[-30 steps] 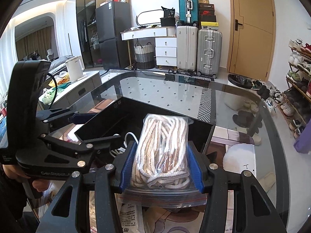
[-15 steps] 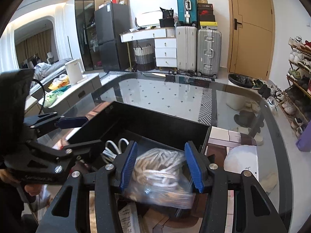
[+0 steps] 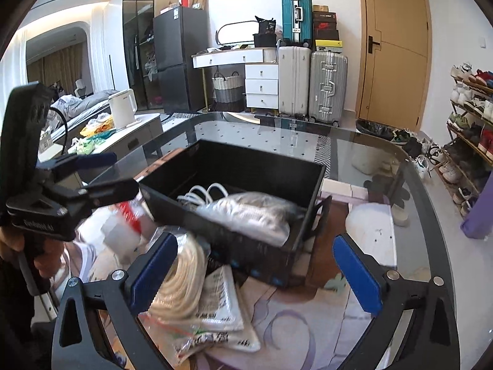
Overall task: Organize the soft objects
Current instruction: 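Grasp the second rope bag with the right gripper while the left returns to the pile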
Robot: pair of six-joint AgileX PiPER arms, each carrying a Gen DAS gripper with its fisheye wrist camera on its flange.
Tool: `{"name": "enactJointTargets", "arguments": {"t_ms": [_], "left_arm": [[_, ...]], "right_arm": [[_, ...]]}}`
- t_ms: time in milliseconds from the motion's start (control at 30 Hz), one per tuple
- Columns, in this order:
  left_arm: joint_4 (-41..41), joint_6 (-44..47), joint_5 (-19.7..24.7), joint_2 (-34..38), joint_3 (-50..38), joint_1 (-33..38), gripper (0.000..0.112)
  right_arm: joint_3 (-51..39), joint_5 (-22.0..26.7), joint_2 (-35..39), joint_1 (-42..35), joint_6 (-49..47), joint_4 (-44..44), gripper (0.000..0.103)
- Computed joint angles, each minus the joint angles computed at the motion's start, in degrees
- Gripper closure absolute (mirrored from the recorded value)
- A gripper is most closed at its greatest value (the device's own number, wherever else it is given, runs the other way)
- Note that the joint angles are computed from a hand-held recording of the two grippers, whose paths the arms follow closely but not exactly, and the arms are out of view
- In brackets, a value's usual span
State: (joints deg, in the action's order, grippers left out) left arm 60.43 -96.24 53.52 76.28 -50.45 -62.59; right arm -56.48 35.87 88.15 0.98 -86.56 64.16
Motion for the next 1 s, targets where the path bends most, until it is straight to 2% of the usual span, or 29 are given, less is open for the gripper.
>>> {"name": "enactJointTargets", "arguments": {"t_ms": [133, 333, 533, 1000], "left_arm": [[0.11, -2.21, 2.92, -0.44, 1.44, -3.6, 0.009], [-0.16, -5.37, 4.78, 0.76, 2.69, -6.86, 0.009], [0.3, -8.47, 3.84, -0.12, 4.57, -8.24, 0.009], [-1.33, -9.41, 3.63, -1.69, 5.68, -12.46, 0.009]], "right_arm": [[3.26, -0.33, -1.88, -0.04, -1.74, 0.85, 0.001], [4.25, 3.36, -2.53, -1.96, -0.05, -0.5, 0.001], [4.94, 3.44, -3.14, -1.73, 1.99, -2.89, 0.001], [6.07, 2.18, -3.86, 1.23, 5.02, -5.75, 0.001]]}}
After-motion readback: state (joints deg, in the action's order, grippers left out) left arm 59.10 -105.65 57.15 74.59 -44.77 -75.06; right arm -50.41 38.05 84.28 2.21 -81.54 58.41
